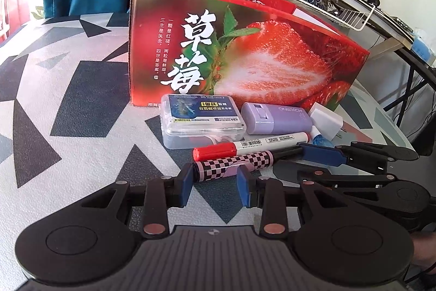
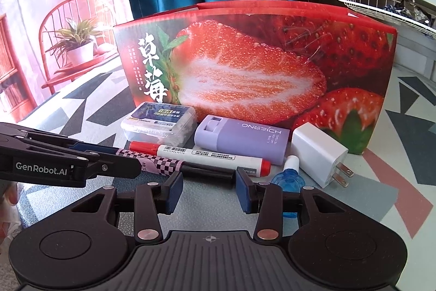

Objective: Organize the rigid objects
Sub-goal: 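Close the left gripper on the pink checkered marker, then carry the checkered marker with the left gripper into the box and lower it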

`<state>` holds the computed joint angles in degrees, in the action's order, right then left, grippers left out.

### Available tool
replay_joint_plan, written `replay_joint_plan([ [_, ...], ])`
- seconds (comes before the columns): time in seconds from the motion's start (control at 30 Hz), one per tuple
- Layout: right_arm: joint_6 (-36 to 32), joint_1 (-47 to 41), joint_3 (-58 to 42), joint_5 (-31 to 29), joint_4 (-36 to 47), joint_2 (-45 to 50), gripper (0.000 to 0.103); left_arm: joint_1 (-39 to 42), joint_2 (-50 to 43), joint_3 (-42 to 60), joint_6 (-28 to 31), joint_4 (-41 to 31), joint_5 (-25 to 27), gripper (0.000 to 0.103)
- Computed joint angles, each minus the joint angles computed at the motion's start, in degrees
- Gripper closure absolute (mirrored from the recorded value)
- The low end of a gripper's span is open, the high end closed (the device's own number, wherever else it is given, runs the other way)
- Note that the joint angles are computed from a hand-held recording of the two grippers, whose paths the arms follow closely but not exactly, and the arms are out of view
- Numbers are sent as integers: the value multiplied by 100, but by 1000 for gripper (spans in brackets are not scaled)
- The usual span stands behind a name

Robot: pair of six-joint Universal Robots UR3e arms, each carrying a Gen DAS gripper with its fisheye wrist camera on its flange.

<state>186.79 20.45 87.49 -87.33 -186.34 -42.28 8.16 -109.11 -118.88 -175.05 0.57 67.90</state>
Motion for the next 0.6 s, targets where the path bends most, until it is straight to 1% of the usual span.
replay_joint_plan([
  [0.1, -20, 21, -10, -13, 84, -36, 64, 59, 51, 43, -115, -171, -72, 66],
  [0.3, -30, 25, 9, 31, 226, -165, 64, 10, 249, 73, -111, -415, 16, 66],
  [0.47, 28, 48, 85, -36, 220, -443, 64, 68, 554, 130, -105, -425, -130, 66],
  [0.6, 63, 65, 174, -141, 165, -725, 64, 21, 802, 328, -102, -592, -152, 66],
])
